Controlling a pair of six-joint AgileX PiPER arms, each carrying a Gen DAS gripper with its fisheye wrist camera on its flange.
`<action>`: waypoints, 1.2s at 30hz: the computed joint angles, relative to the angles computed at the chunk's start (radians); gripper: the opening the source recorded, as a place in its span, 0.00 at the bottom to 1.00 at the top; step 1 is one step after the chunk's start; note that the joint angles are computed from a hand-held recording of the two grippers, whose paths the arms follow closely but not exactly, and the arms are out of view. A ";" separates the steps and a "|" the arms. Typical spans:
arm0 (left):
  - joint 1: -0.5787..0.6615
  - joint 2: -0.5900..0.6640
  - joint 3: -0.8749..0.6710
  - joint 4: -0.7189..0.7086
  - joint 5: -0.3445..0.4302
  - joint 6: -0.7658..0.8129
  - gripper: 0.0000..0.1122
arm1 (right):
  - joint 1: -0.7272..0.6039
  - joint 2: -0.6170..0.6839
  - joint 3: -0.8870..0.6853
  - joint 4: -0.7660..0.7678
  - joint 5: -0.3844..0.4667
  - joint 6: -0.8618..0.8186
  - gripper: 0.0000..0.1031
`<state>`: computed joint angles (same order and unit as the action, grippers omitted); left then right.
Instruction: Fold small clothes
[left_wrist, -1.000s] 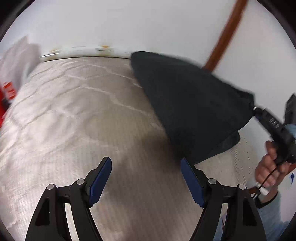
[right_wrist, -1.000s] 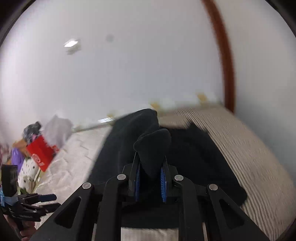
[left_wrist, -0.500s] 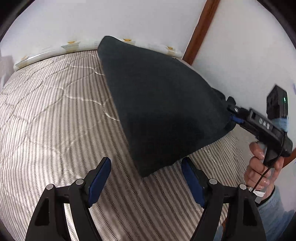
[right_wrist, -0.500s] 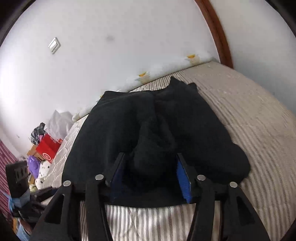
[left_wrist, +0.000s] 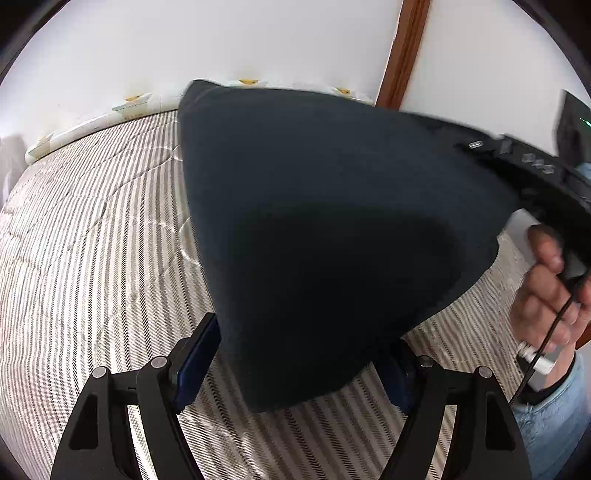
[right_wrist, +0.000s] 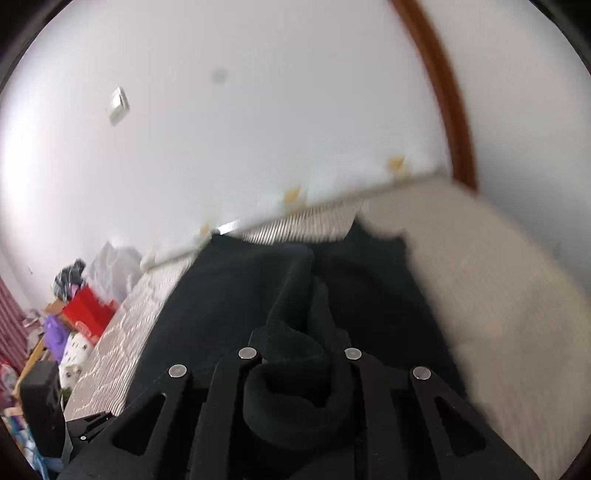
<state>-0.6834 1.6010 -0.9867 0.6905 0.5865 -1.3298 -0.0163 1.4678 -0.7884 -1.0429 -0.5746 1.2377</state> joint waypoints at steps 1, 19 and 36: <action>-0.005 0.002 -0.009 -0.004 0.008 0.009 0.68 | -0.044 -0.039 0.048 0.072 -0.025 -0.065 0.13; -0.062 0.031 -0.035 0.125 0.064 -0.122 0.43 | -0.239 0.024 0.108 -0.221 0.018 0.128 0.55; 0.054 -0.190 0.121 0.165 0.107 -0.190 0.14 | 0.182 0.121 -0.167 -0.367 0.334 0.468 0.15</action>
